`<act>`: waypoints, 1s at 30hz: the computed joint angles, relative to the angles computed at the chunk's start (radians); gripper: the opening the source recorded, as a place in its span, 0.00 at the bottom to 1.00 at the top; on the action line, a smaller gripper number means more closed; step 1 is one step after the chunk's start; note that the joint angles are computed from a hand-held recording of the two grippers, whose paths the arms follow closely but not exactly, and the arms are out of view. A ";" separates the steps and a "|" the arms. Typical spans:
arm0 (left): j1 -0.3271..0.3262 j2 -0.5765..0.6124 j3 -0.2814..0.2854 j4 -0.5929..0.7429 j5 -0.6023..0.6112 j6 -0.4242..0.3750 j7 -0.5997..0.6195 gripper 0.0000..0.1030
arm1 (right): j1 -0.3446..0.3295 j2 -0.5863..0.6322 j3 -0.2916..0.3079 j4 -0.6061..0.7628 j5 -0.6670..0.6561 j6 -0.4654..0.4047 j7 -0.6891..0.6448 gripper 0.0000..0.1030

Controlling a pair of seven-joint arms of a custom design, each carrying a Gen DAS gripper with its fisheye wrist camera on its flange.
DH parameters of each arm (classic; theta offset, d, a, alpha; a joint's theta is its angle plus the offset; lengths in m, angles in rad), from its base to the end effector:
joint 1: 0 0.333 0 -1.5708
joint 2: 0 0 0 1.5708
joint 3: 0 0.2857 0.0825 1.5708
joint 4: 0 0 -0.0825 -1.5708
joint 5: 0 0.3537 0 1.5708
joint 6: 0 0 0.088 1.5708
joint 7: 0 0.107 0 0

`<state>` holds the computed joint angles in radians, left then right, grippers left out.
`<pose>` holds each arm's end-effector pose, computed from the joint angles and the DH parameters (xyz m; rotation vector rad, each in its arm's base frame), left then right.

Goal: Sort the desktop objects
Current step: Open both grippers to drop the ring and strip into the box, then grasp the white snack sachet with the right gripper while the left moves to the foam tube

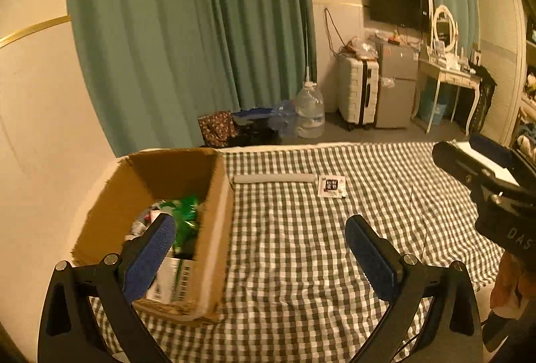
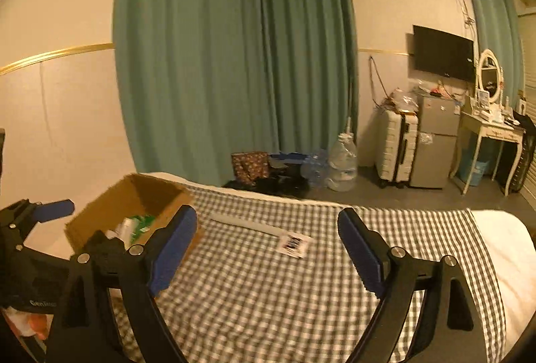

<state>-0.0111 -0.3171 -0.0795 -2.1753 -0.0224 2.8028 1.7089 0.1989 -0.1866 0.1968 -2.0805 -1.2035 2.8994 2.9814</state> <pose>0.4881 -0.0484 0.6171 -1.4553 1.8169 -0.8126 0.4520 0.2568 0.5716 -1.5038 1.4291 -0.8688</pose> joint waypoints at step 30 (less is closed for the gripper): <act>-0.047 0.802 0.022 0.588 0.195 -0.003 -0.224 1.00 | -0.017 0.773 -0.086 0.548 0.727 0.031 -0.624 0.84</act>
<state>-0.0578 0.4844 -0.0579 -1.5876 0.1730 2.8001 1.4845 0.1819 0.5861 0.1103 -1.5320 -0.4762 2.9301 2.3572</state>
